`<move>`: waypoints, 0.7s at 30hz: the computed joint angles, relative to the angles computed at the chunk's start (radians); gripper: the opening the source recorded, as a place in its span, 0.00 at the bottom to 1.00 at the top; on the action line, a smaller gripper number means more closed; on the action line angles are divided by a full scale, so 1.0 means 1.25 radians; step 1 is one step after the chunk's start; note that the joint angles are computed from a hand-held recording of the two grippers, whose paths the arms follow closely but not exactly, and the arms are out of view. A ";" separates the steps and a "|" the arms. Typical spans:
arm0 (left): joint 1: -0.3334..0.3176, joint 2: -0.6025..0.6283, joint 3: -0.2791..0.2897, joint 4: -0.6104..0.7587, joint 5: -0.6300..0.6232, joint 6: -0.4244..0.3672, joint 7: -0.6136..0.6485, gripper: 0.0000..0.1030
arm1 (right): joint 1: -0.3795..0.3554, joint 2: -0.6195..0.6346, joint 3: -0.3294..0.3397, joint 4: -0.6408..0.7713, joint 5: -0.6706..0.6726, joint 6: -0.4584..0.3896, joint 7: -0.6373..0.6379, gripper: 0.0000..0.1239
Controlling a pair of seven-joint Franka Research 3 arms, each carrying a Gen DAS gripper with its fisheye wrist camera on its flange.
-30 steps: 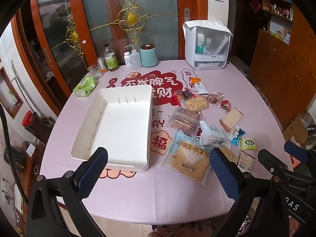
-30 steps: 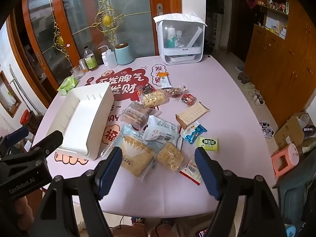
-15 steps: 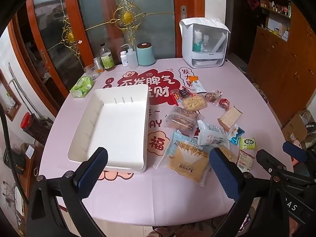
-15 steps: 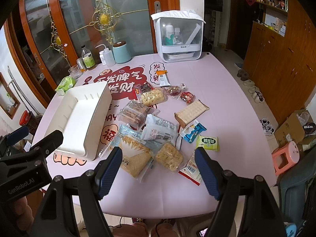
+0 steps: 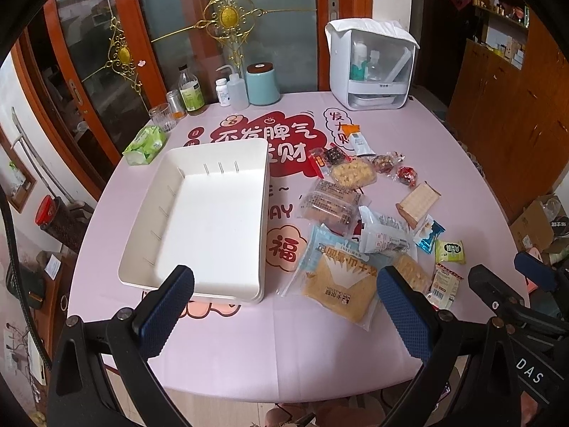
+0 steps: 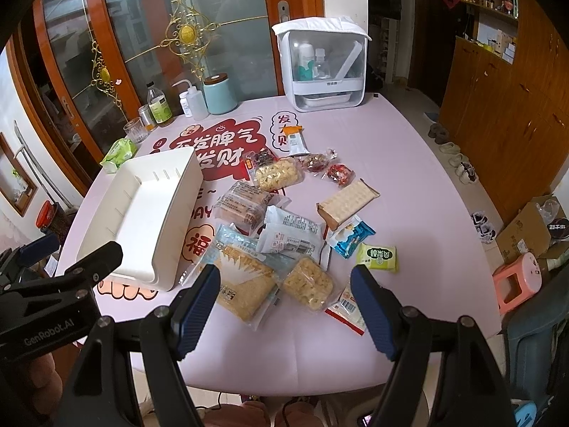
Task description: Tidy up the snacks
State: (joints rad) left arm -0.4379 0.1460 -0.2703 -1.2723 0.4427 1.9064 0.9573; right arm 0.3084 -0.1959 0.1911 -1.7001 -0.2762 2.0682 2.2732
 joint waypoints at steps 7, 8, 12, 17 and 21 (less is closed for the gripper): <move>0.004 0.004 0.000 0.003 -0.021 0.001 0.017 0.99 | 0.002 0.003 0.000 -0.001 -0.001 0.002 0.006 0.62; 0.005 0.006 0.000 0.004 -0.024 0.001 0.021 0.99 | 0.003 0.003 -0.001 0.000 0.000 0.002 0.005 0.62; 0.005 0.006 -0.001 0.003 -0.032 0.007 0.031 0.99 | 0.003 0.004 0.000 0.001 -0.001 0.001 0.007 0.62; 0.006 0.005 -0.001 0.004 -0.041 0.017 0.040 0.99 | 0.002 0.003 -0.001 0.000 0.000 0.004 0.010 0.62; 0.007 0.001 -0.001 0.001 -0.044 0.023 0.043 0.99 | 0.002 0.003 -0.001 0.000 -0.001 0.004 0.010 0.62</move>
